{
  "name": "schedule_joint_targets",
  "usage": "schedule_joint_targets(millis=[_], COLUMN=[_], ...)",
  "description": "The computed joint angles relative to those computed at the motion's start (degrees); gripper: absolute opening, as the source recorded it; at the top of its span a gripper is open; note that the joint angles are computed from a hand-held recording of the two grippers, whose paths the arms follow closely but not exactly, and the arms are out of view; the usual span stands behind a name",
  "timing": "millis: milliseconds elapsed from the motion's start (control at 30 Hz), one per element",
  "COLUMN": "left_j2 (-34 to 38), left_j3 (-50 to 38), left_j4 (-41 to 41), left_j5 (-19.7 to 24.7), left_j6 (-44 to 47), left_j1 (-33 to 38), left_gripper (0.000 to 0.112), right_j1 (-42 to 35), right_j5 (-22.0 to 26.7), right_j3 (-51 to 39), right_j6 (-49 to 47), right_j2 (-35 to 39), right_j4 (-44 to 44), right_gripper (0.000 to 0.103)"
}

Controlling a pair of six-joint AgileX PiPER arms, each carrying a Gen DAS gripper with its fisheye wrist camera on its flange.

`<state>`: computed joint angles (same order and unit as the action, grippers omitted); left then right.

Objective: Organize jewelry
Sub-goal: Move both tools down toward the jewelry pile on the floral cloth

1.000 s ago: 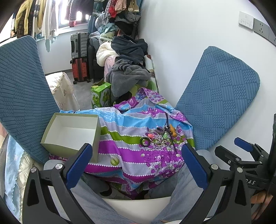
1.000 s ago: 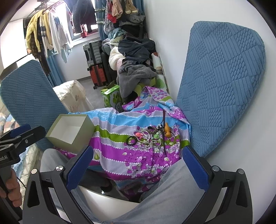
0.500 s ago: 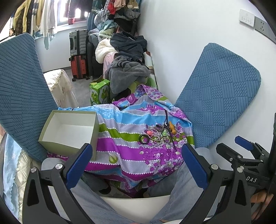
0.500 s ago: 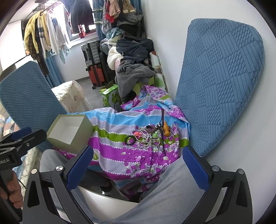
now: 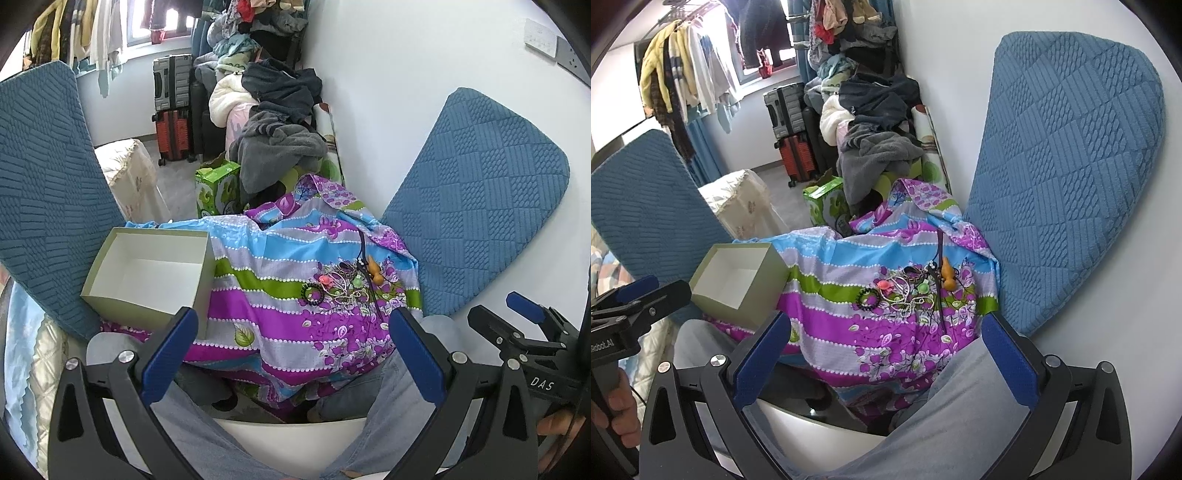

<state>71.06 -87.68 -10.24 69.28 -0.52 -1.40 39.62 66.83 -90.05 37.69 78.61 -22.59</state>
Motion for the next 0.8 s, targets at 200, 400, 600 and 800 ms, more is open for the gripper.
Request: schedule_joint_targets(millis=[200, 400, 600, 800], left_j2=[1.91, 4.21, 7.45, 11.48], left_j3=[-1.32, -1.82, -2.75, -3.97], left_j4=[0.59, 2.77, 4.05, 4.22], left_j5=[-0.11, -0.71, -0.74, -1.4], left_j6=[-1.59, -3.85, -5.52, -6.39], left_j1=[-1.26, -3.57, -5.17, -6.37], left_gripper=[0.102, 0.102, 0.102, 0.102], right_j1=[-3.35, -7.08, -11.81, -15.48], right_j5=[-2.32, -4.35, -6.4, -7.98], right_j3=[1.82, 3.02, 3.24, 3.0], right_j6=[-0.72, -3.7, -8.51, -12.58], right_j2=[0.03, 0.16, 2.11, 4.11], right_j4=[2.28, 5.25, 9.96, 13.97], right_gripper=[0.103, 0.103, 0.103, 0.103])
